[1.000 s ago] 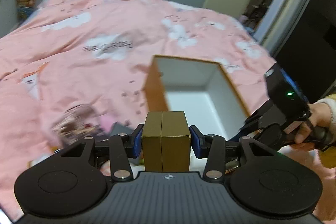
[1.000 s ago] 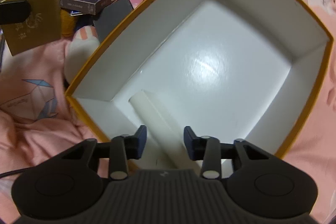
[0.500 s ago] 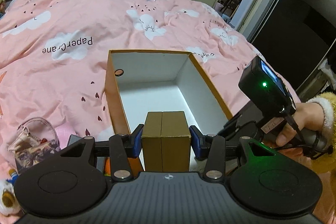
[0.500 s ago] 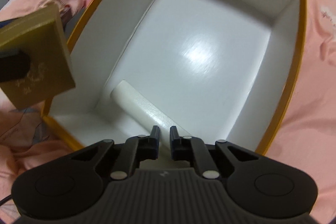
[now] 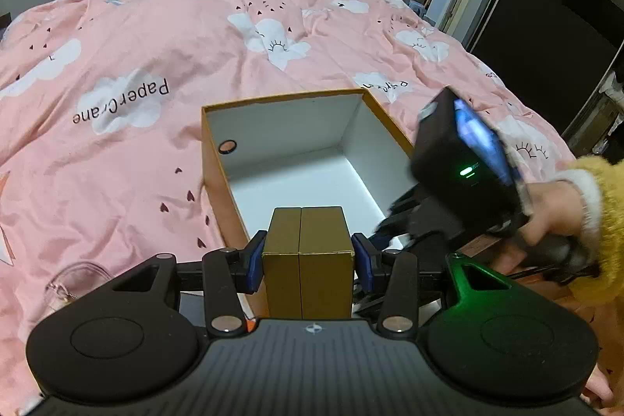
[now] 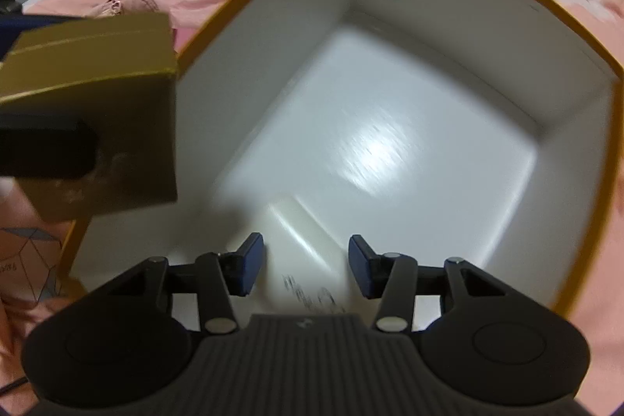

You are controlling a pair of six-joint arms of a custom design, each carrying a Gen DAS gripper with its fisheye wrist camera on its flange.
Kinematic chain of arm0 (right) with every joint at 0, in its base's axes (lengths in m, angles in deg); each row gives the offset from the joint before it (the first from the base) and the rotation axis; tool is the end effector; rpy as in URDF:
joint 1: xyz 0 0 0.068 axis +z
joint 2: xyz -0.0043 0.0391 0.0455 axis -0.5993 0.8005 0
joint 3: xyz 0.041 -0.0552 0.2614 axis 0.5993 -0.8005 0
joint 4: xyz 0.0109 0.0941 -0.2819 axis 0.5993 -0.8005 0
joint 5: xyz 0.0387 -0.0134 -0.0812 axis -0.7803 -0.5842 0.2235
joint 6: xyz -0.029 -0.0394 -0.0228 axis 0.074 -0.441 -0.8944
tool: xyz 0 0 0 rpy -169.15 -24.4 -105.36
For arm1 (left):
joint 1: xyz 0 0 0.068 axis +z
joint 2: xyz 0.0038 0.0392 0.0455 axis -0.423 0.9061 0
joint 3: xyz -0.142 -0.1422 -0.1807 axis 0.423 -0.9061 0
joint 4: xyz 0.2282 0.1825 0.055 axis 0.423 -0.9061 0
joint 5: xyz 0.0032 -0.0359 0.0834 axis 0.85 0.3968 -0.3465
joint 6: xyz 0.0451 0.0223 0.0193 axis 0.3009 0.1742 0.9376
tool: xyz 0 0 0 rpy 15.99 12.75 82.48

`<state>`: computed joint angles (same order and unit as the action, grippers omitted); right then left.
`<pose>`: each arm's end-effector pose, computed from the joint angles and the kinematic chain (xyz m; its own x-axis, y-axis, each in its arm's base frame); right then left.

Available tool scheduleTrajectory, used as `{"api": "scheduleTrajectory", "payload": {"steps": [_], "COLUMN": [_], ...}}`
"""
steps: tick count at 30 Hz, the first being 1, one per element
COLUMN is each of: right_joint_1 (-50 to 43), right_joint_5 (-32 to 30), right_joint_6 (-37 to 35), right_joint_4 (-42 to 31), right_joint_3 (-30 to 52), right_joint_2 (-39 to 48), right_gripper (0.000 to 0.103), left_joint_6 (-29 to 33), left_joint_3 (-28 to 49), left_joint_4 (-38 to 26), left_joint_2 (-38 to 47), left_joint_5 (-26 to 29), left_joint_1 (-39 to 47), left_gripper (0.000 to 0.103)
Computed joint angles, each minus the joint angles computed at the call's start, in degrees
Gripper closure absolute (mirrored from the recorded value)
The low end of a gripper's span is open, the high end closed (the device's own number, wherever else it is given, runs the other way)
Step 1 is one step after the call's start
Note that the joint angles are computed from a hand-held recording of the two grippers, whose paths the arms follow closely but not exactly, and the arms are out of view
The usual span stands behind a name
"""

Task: Organize objects
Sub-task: 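Carry the gold box with the left gripper over the orange box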

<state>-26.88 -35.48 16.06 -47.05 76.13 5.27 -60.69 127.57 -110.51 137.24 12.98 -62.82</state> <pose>0.3454 0.0681 0.2360 -0.8245 -0.5072 -0.2509 -0.5467 0.8284 0.1220 0.3075 -0.2471 0.2969 -0.6719 0.4054 -0.6199 0.6392 0.7401 -0.2088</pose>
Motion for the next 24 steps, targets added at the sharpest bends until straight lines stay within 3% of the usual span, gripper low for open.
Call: {"api": "scheduleTrajectory", "payload": {"steps": [5, 13, 20, 24], "right_joint_1": [2.1, 0.5, -0.1, 0.1], "right_joint_5": [-1.0, -5.3, -3.2, -0.3], "right_joint_6": [-0.7, -6.0, -7.7, -8.8], "right_joint_4": [1.1, -6.7, -13.4, -13.3], "right_joint_3": [2.1, 4.2, 4.7, 2.8], "right_joint_2": [4.5, 6.6, 6.8, 4.2], "right_gripper": [0.052, 0.056, 0.057, 0.057], "left_joint_6": [1.2, 1.7, 1.6, 2.3], "left_joint_3": [1.2, 2.2, 1.6, 1.7], "left_joint_4": [-1.4, -1.6, -1.5, -2.2], "left_joint_2": [0.6, 2.2, 1.9, 2.2], "left_joint_5": [1.5, 2.9, 2.5, 2.1], "left_joint_1": [1.2, 1.4, 1.1, 0.2], "left_gripper": [0.052, 0.052, 0.052, 0.052]}}
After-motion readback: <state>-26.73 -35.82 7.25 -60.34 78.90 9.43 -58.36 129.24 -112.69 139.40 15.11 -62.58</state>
